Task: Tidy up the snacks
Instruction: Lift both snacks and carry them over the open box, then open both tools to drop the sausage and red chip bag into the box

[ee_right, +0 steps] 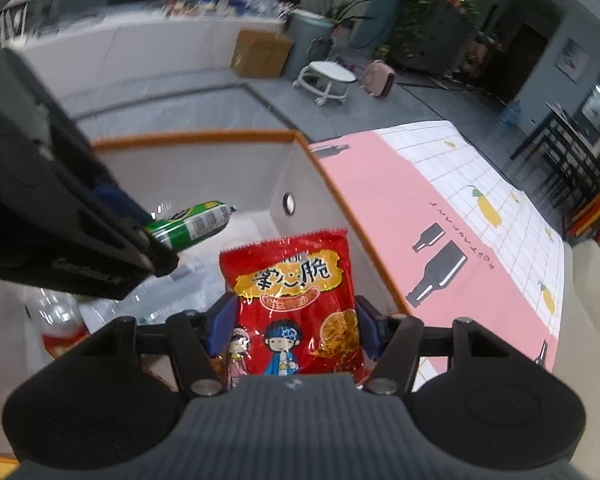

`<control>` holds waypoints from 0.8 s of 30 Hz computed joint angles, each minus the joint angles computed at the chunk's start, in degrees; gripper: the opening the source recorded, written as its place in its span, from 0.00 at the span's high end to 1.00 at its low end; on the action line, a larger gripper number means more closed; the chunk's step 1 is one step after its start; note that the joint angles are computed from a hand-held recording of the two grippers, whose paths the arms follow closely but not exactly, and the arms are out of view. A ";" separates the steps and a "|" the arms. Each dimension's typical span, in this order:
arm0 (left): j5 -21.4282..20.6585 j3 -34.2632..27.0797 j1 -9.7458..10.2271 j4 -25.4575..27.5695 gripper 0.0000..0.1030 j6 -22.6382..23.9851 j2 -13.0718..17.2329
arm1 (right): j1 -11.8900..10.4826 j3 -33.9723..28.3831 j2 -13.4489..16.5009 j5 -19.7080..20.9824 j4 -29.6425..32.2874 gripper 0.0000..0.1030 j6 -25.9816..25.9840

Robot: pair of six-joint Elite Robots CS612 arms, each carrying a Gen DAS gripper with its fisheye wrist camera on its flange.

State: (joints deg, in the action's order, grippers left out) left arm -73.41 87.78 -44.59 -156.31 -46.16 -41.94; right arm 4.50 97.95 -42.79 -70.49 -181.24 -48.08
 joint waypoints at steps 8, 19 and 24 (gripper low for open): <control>-1.67 -2.40 0.71 3.35 0.76 2.20 1.85 | 1.06 -2.69 1.71 -2.95 4.38 0.43 -3.51; 0.09 -3.62 0.43 5.96 0.69 3.13 2.78 | 1.54 -3.84 2.27 -4.13 7.52 0.42 -2.63; 2.66 -2.78 -0.16 4.94 0.55 3.06 2.10 | 1.23 -3.96 2.17 -3.60 8.14 0.38 -1.67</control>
State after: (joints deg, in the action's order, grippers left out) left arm -70.75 85.00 -44.74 -151.37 -43.09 -39.84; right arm 5.73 93.99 -40.63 -74.09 -173.10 -49.76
